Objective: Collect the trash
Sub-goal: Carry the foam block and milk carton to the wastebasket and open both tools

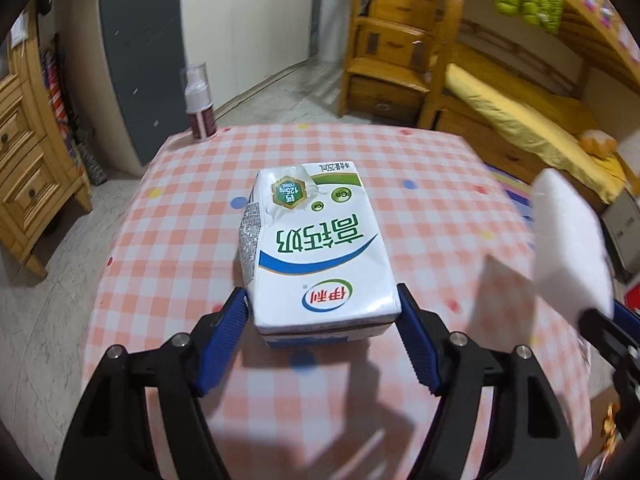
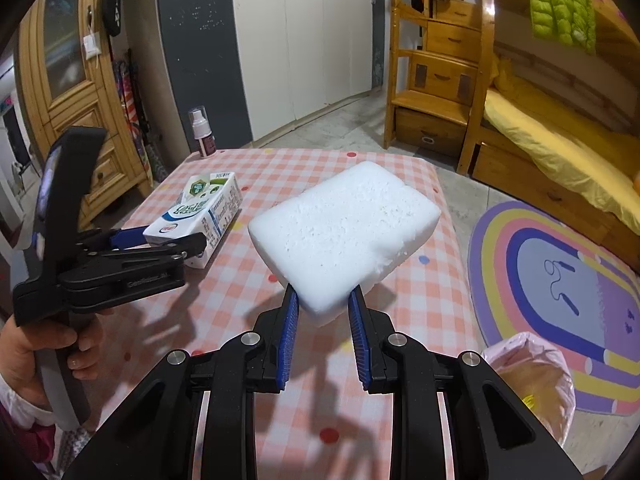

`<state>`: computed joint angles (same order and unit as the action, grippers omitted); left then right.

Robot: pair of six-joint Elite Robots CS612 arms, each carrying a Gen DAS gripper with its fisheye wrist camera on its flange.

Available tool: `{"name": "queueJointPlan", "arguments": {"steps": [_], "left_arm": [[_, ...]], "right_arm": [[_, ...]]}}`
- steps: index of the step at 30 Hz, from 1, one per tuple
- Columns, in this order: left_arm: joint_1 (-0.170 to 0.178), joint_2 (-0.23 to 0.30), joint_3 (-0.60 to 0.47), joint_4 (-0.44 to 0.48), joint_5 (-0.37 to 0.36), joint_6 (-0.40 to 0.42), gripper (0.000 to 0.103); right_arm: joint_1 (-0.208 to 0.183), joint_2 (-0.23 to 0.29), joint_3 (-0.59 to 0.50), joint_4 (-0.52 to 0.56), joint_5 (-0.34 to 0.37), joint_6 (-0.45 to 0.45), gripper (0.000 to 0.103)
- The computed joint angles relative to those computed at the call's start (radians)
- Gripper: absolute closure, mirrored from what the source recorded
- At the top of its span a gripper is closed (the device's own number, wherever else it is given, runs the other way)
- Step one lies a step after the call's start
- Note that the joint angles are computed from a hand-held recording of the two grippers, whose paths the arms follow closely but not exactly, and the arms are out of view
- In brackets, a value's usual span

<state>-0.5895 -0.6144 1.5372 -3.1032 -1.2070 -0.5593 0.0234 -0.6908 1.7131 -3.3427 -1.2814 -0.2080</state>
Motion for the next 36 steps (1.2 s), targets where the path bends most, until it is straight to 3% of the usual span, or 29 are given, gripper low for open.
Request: {"name": "queueJointPlan", "arguments": {"steps": [5, 11, 18, 30, 36], "left_arm": [[-0.033, -0.047, 0.111, -0.148, -0.032, 0.047, 0.032], [-0.085, -0.085, 0.189, -0.214, -0.007, 0.073, 0.032], [-0.140, -0.095, 0.212, -0.266, 0.004, 0.135, 0.032], [-0.183, -0.059, 0.117, -0.249, -0.131, 0.273, 0.032], [-0.198, -0.023, 0.046, -0.195, -0.185, 0.346, 0.032]], "right_arm": [[-0.015, -0.021, 0.059, -0.028, 0.011, 0.005, 0.077], [-0.031, -0.042, 0.124, -0.061, 0.017, 0.006, 0.077], [-0.060, -0.069, 0.207, -0.127, 0.005, 0.027, 0.077], [-0.147, -0.103, 0.334, -0.262, -0.084, 0.105, 0.077], [-0.186, -0.089, 0.341, -0.270, -0.163, 0.132, 0.077]]}}
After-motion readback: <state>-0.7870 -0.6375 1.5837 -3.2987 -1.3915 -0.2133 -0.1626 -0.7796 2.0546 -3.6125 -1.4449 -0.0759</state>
